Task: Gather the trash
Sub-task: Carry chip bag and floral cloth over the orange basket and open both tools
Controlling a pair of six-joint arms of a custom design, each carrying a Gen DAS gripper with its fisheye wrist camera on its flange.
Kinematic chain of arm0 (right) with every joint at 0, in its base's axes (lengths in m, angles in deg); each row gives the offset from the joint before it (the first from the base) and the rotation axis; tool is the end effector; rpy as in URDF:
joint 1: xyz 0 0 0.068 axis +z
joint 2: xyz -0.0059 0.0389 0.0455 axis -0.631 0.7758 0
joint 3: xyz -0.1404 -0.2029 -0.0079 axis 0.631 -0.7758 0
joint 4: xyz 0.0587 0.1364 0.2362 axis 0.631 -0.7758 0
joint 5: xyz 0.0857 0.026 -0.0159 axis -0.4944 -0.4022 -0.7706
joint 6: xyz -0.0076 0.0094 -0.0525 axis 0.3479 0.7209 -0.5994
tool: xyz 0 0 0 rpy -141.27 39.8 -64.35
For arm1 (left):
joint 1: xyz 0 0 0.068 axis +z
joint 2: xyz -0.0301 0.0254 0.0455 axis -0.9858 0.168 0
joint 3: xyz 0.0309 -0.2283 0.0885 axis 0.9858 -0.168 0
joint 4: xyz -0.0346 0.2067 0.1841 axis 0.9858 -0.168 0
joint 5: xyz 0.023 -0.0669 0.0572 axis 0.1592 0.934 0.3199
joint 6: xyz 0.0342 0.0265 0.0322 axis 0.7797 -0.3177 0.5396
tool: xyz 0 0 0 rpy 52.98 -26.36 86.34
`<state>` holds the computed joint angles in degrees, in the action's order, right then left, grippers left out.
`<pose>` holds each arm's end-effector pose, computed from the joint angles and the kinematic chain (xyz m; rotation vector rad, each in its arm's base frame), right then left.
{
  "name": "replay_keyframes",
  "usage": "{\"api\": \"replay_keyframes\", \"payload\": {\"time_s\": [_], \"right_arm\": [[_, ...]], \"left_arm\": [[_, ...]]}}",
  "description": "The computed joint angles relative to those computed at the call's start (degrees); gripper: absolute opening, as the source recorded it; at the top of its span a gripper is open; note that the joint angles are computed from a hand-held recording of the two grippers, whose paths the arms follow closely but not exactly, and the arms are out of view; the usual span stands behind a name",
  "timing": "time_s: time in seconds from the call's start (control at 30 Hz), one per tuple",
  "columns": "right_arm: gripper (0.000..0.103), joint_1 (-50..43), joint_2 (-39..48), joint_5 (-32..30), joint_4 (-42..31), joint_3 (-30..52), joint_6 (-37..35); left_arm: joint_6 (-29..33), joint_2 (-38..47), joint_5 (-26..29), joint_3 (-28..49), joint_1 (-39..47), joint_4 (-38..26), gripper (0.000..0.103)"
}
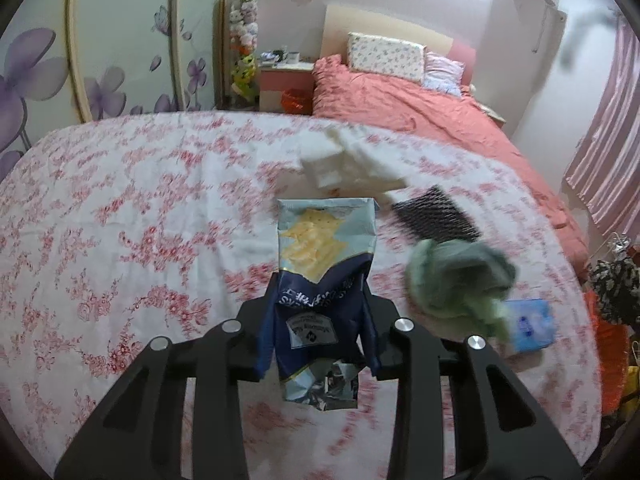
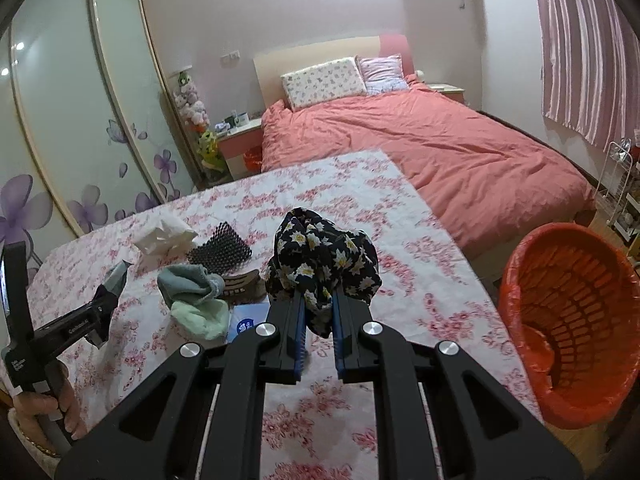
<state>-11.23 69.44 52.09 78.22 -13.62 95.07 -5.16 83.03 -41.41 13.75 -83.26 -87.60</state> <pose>0.2336 0.1021 0.1577 0.5410 2.1370 0.0129 0.3948 -0.0287 0.1415 0.2628 2.3843 -0.2804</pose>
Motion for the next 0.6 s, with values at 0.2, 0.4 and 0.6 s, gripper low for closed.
{"api": "replay_keyframes", "payload": {"time_s": [0.2,0.4,0.6], "right_arm": [[0.011,0.93,-8.43,2.59,-2.57,-3.72,-0.18],[0.011,2.03,-17.54,5.72,-6.54,-7.13,-1.47],[0.011,4.12,-26.72,12.74,-12.79,-10.32,0.58]], "left_arm": [[-0.94,-8.11,1.57,-4.08,-3.25,-1.02,0.035],[-2.47,-15.73,2.60,-8.01,-8.31,-2.14,0.035],[-3.62,-21.90,3.35,-11.45,-14.32,-3.03,0.035]]}}
